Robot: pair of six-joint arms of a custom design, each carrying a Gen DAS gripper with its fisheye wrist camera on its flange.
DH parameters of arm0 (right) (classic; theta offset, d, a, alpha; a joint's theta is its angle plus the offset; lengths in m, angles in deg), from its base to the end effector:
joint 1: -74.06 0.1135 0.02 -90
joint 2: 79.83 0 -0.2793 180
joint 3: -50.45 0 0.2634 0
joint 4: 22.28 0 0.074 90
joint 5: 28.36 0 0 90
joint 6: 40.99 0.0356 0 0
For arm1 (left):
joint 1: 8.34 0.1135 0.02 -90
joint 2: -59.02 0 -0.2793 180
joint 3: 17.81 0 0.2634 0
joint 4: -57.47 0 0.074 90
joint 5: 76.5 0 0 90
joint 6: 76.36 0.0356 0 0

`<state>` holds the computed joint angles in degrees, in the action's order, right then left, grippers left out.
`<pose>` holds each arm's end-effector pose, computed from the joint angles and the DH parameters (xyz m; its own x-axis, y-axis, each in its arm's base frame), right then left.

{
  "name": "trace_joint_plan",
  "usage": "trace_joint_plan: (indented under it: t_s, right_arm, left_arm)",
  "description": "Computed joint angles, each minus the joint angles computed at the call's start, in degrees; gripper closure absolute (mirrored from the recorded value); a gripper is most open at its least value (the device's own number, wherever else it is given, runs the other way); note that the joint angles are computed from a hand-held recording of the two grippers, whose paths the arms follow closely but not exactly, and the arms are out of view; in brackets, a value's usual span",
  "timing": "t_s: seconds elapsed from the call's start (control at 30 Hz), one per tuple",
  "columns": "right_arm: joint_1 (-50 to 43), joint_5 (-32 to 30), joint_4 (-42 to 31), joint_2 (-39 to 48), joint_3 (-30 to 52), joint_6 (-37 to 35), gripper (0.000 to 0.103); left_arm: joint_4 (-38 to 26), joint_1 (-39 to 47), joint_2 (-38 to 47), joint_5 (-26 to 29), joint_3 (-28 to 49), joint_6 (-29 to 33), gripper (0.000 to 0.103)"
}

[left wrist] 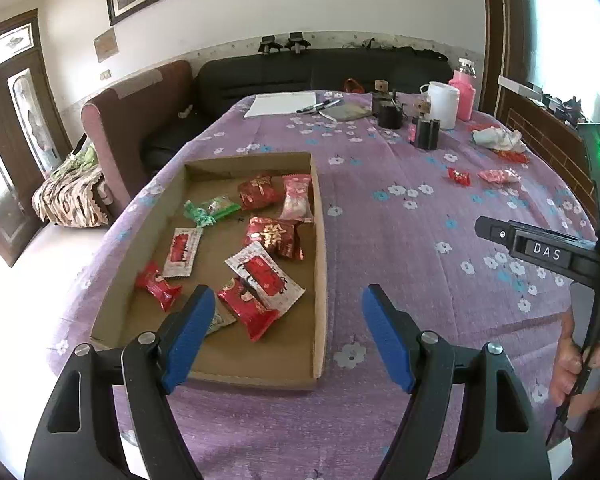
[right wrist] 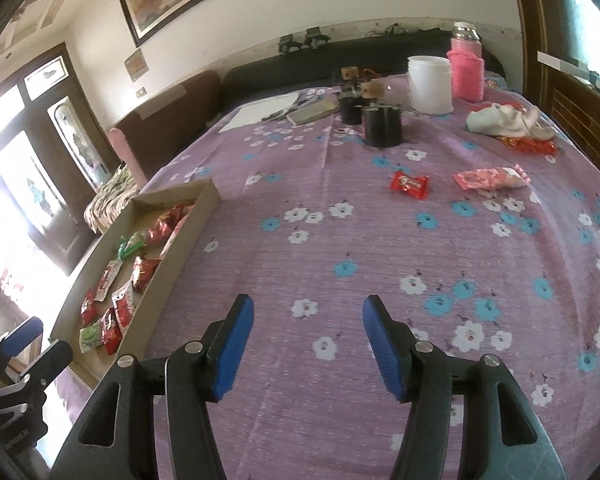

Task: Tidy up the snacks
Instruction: 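Move both open grippers back toward the remaining snacks on the table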

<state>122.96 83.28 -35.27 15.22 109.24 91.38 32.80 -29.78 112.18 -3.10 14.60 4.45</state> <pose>0.2248 0.2377 0.1548 -0.7333 0.1123 -0.6705 -0.0650 0.9702 0.2335 0.1664 -0.0544 0.1667 -0.6806 0.1028 -0.7254 0.0557 0.9945 0.0888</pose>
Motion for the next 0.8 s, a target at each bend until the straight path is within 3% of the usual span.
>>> trace_joint_plan:
  t_s: [0.3,0.8]
  right_arm:
    - [-2.6,-1.5,1.7,-1.0,-3.5,1.1,0.044]
    - [-15.4,-3.7,2.2,-11.5,-15.2,2.9,0.043]
  left_arm:
    - [0.9,-1.2,2.5,0.7,0.2,-0.5,0.027]
    - [3.7,-2.9,4.1,8.8,-0.8,-1.5,0.027]
